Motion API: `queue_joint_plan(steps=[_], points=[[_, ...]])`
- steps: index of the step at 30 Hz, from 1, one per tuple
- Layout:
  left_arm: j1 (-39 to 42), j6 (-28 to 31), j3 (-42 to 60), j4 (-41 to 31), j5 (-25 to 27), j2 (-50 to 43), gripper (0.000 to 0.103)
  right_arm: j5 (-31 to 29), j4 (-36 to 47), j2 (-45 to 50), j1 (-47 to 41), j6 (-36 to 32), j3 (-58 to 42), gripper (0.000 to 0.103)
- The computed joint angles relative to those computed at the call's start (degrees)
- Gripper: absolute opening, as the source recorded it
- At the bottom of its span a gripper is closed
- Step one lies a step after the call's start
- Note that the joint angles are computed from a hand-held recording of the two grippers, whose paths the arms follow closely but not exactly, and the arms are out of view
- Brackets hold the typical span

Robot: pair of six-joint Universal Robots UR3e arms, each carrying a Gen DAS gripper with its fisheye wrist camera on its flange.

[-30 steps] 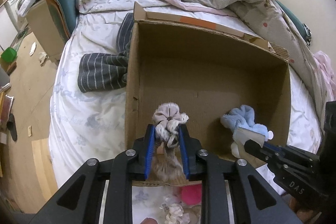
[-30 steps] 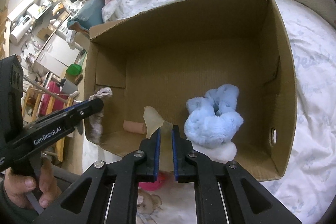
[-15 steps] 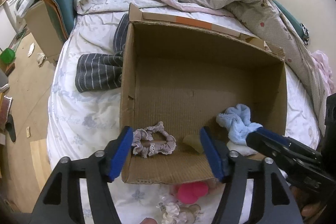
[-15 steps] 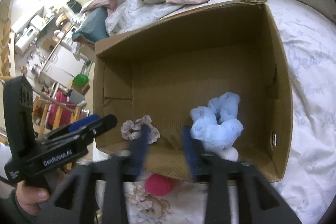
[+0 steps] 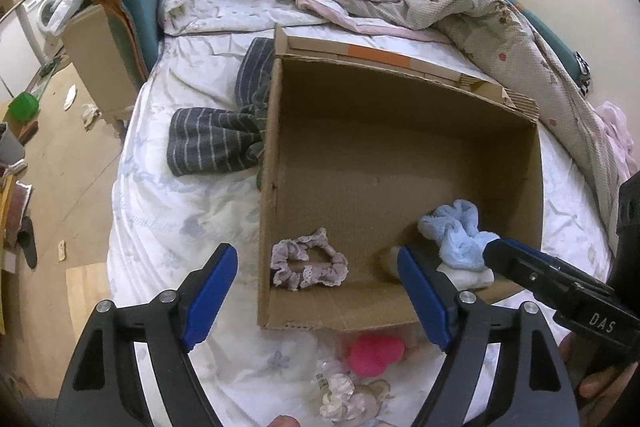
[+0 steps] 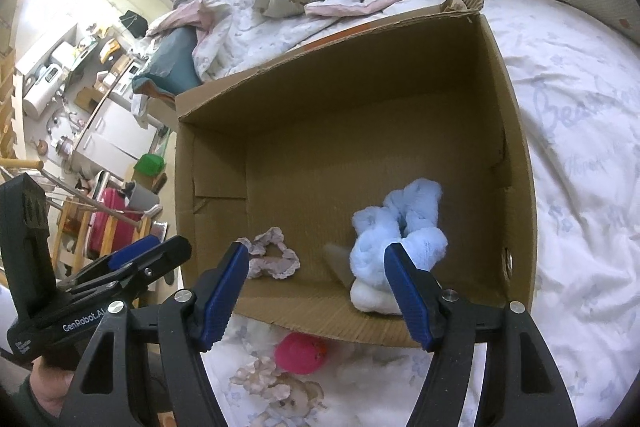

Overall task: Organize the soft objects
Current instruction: 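Withdraw both tools from the box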

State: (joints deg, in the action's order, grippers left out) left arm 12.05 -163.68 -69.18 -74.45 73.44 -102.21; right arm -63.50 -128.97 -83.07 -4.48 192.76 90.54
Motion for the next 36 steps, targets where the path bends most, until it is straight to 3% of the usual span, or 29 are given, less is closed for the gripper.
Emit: queue_joint_plan(steps=[11, 17, 36], points=[[2.7, 1.7, -3.8, -1.1, -0.3, 4.8, 0.081, 0.7, 1.8, -4.5, -0.6, 0.3, 2.3, 0.074], [3.2, 3.8, -5.8, -1.5, 0.1, 7.0, 0.081, -7.1, 5.0, -7.3, 2.5, 0.3, 1.7, 0.074], [7.3, 5.1, -14.3, -4.9, 0.0, 15.7, 0.081, -6.9, 10.2, -16.1, 2.3, 2.4, 10.3, 0.074]])
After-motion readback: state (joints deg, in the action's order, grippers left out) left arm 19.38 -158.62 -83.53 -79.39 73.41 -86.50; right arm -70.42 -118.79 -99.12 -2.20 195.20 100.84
